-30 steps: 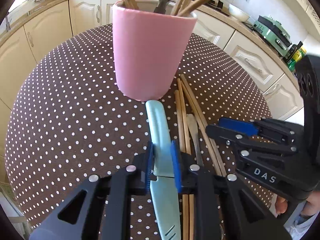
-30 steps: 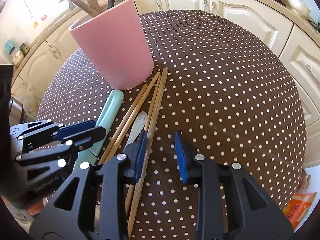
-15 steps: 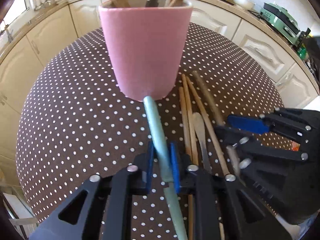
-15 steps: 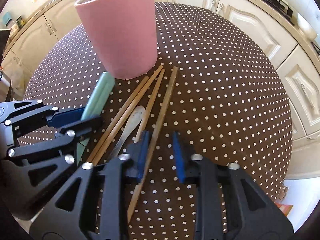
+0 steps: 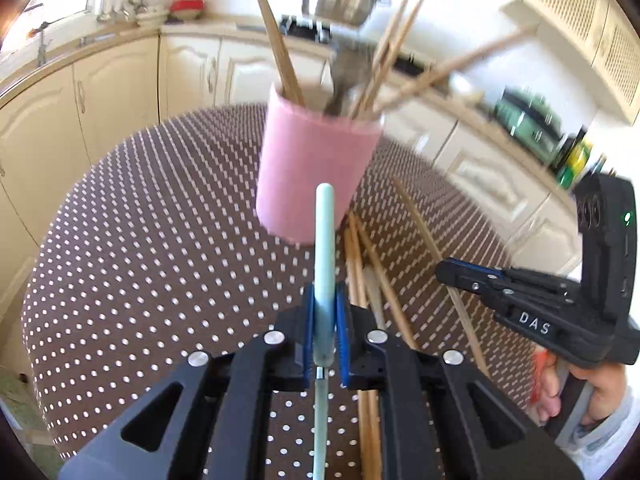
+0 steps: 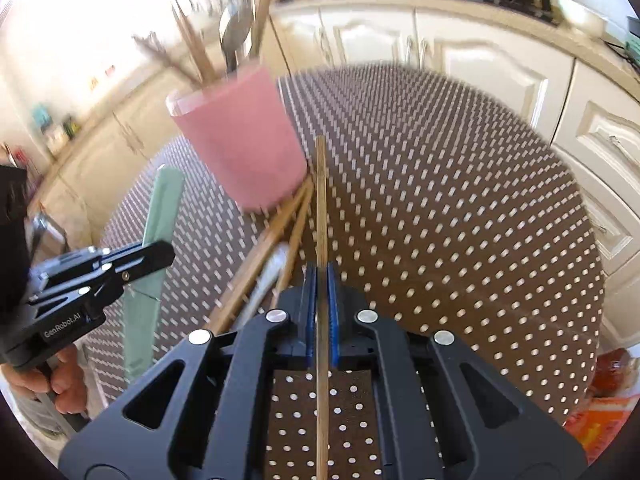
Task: Organize utensils
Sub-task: 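Lift the knife and chopstick upright and carry both above the pink cup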
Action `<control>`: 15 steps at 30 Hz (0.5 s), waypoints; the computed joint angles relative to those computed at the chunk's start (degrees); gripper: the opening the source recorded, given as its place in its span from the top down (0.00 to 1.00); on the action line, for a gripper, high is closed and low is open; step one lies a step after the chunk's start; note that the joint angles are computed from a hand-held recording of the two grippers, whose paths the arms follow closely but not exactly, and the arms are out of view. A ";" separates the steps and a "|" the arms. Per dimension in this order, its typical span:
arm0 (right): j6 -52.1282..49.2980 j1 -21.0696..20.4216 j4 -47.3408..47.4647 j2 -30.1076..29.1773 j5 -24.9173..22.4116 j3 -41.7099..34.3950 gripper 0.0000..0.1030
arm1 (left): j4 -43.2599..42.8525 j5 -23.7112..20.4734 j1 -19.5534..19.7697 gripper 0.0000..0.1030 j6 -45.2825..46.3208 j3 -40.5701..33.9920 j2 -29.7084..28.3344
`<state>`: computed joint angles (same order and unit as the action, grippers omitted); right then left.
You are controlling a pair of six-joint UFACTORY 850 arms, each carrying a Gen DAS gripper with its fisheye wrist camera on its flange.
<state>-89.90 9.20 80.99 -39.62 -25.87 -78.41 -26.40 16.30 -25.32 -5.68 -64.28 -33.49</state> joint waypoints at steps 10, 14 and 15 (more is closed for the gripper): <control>-30.27 -3.33 32.11 7.11 -13.83 6.93 0.95 | 3.79 18.55 0.04 0.91 -4.98 9.24 8.10; -32.82 -3.52 35.55 8.16 -16.16 6.89 0.95 | 2.03 21.87 0.12 0.91 -2.59 9.64 10.02; -34.84 -3.27 37.83 8.23 -16.41 6.69 0.95 | 0.71 21.72 -0.02 0.91 -0.96 8.88 10.10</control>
